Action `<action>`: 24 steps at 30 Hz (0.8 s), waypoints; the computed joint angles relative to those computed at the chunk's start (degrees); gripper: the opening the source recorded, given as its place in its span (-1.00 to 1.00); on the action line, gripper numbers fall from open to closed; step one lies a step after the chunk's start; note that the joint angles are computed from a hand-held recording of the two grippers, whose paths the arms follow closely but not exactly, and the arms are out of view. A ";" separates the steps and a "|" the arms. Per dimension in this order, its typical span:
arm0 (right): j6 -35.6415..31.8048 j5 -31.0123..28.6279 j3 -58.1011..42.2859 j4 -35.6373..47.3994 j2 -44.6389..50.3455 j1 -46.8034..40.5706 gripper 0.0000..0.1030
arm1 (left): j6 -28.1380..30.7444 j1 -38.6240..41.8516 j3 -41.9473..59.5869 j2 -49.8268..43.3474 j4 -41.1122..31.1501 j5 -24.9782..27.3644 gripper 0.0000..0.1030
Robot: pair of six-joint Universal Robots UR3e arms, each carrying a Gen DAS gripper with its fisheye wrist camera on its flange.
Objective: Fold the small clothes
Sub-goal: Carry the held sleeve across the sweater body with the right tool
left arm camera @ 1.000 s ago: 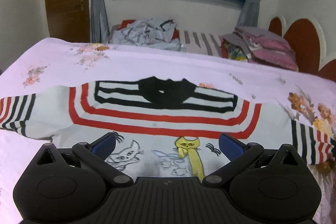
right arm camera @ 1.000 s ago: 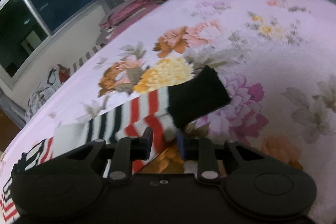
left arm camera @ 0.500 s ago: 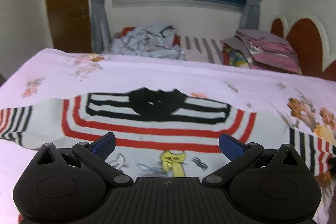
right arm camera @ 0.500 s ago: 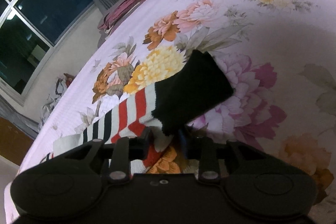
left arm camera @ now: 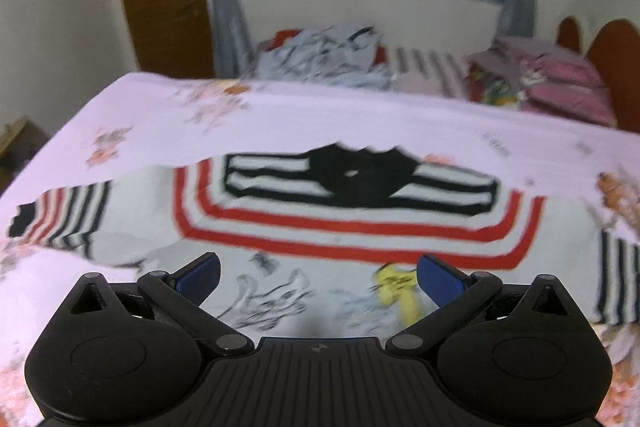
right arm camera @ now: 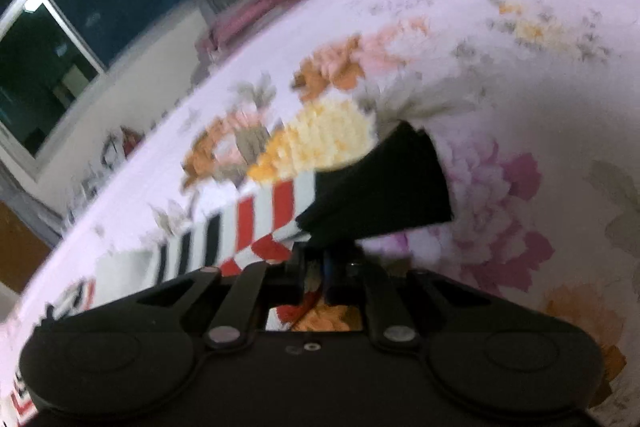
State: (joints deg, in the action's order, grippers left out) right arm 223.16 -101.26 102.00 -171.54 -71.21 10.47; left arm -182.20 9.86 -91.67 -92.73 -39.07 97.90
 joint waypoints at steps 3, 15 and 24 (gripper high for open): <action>2.03 2.79 -1.75 4.59 0.75 -1.31 -0.60 | 1.03 3.83 -3.52 3.23 -0.25 -4.50 1.00; 4.63 -5.56 -9.87 10.72 3.91 3.64 -0.84 | 6.86 16.10 -8.47 4.77 4.11 -12.94 1.00; -1.47 -16.21 -40.95 20.62 18.87 18.25 -0.85 | 16.31 24.36 -4.60 -2.16 4.79 -21.59 1.00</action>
